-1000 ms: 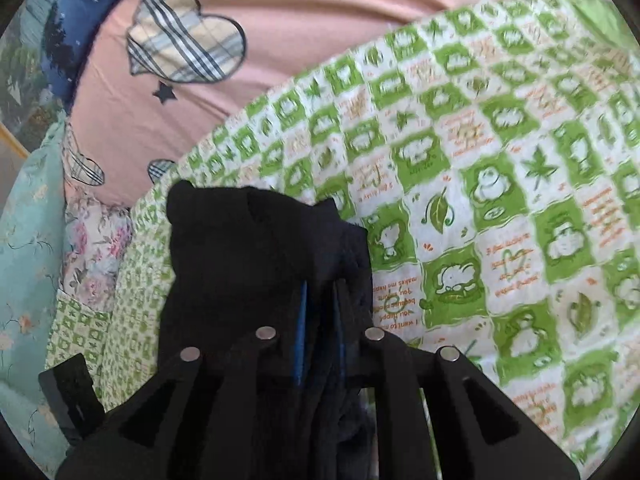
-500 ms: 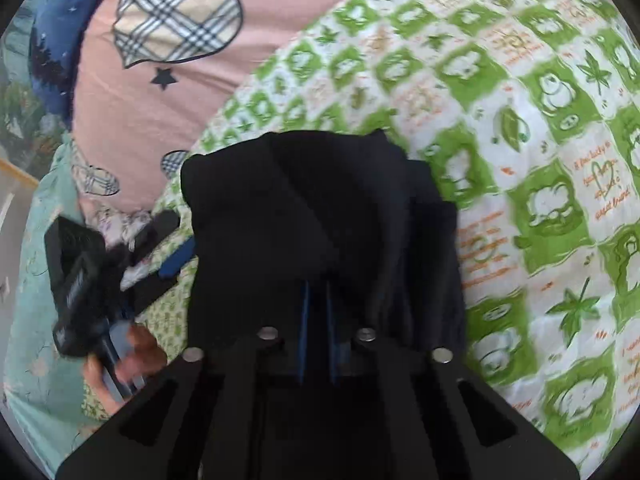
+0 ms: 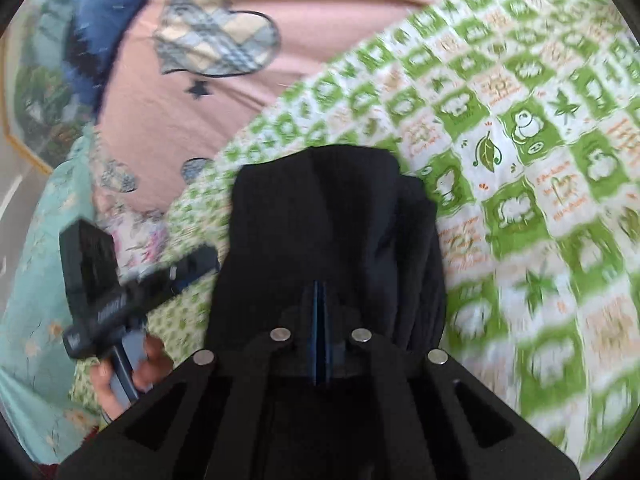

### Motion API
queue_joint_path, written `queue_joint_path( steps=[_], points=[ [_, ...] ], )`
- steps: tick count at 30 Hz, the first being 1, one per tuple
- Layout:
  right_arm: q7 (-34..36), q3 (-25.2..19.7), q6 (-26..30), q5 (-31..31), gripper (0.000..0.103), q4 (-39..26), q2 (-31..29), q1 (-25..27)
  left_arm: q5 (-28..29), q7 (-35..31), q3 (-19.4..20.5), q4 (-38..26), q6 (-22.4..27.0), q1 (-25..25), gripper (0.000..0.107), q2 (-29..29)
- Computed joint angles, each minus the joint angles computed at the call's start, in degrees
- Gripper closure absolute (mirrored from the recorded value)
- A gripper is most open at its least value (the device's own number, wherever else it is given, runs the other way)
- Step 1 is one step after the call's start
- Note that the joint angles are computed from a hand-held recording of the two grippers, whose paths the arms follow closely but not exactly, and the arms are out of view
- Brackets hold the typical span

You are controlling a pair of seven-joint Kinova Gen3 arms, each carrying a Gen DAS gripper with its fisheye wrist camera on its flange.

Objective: Fold small clothes

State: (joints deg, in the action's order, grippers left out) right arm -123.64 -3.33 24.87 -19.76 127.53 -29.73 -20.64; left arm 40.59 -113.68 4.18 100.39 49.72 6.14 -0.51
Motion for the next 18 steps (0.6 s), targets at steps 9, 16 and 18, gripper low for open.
queue_joint_path(
  steps=[9, 16, 18],
  points=[
    [-7.17, -8.66, 9.10, 2.49, 0.103, 2.37, -6.33, 4.88, 6.95, -5.25, -3.27, 15.34, 2.78, 3.33, 0.035, -14.46],
    [-8.20, -8.00, 5.08, 0.98, 0.103, 5.22, -7.21, 3.87, -5.42, 5.88, 3.44, 16.79, -5.55, 6.03, 0.033, -15.48],
    [-9.05, -8.46, 5.82, 1.07, 0.103, 4.59, -8.28, 4.00, -4.46, 6.47, 0.66, 16.49, -4.09, 7.47, 0.033, -16.15]
  ],
)
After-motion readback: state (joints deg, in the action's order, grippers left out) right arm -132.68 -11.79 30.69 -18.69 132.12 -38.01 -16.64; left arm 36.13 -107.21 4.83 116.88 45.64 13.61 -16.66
